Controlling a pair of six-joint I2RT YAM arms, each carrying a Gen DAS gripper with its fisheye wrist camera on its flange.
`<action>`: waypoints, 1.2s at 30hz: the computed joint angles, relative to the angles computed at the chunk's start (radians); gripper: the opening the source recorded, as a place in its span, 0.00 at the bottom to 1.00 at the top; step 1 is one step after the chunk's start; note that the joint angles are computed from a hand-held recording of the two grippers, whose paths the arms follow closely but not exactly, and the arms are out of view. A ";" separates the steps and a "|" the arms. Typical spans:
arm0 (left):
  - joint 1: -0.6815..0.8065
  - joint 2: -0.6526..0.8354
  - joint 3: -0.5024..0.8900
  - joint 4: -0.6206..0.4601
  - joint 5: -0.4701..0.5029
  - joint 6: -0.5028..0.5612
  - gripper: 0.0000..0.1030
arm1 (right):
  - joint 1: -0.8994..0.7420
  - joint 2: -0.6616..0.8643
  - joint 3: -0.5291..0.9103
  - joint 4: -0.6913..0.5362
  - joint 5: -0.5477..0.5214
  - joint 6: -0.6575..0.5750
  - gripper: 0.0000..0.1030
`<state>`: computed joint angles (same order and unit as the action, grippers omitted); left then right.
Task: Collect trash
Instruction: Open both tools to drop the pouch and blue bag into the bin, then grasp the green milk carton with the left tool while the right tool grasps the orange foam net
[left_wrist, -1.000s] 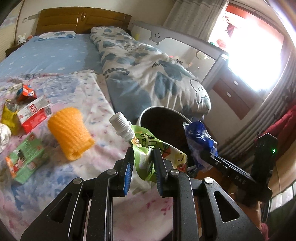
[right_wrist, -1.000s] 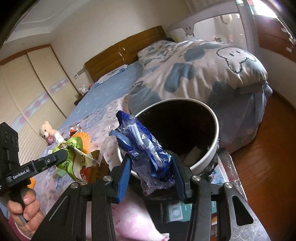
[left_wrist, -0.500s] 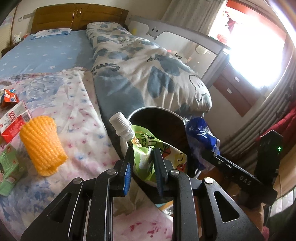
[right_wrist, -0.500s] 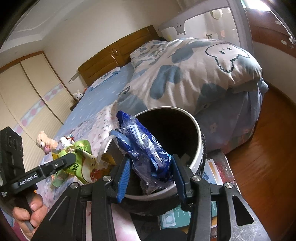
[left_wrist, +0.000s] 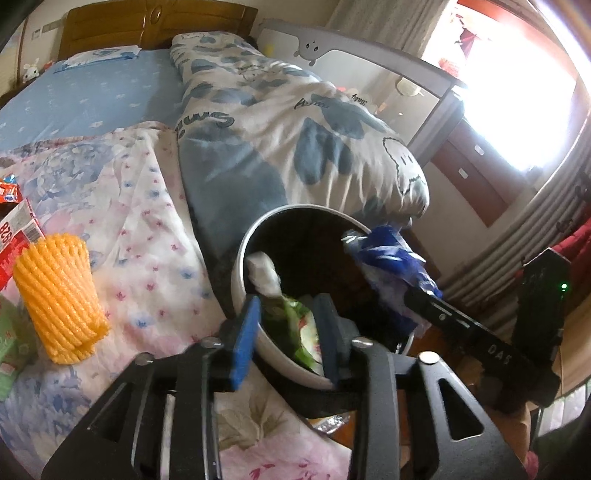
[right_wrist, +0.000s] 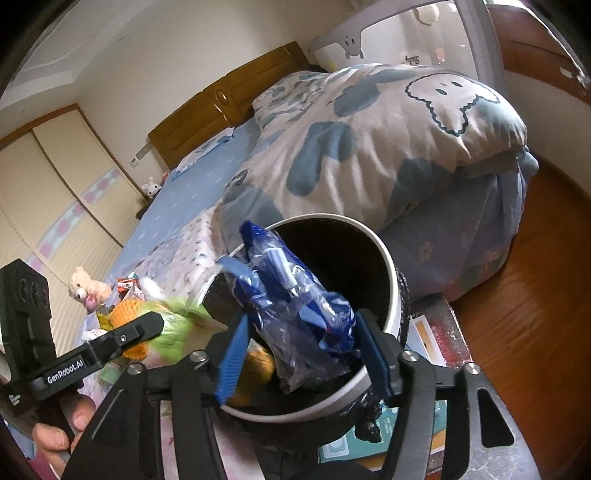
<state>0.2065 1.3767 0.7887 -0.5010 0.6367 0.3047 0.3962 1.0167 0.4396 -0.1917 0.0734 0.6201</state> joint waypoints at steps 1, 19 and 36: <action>0.003 -0.004 -0.005 0.002 0.001 0.002 0.38 | -0.001 -0.003 -0.001 0.002 0.000 0.002 0.61; 0.309 -0.046 -0.058 -0.155 0.056 0.295 0.42 | 0.220 0.000 -0.014 0.039 0.146 0.139 0.75; 0.698 0.102 0.049 -0.293 0.104 0.616 0.45 | 0.553 0.256 0.122 0.124 0.305 0.249 0.79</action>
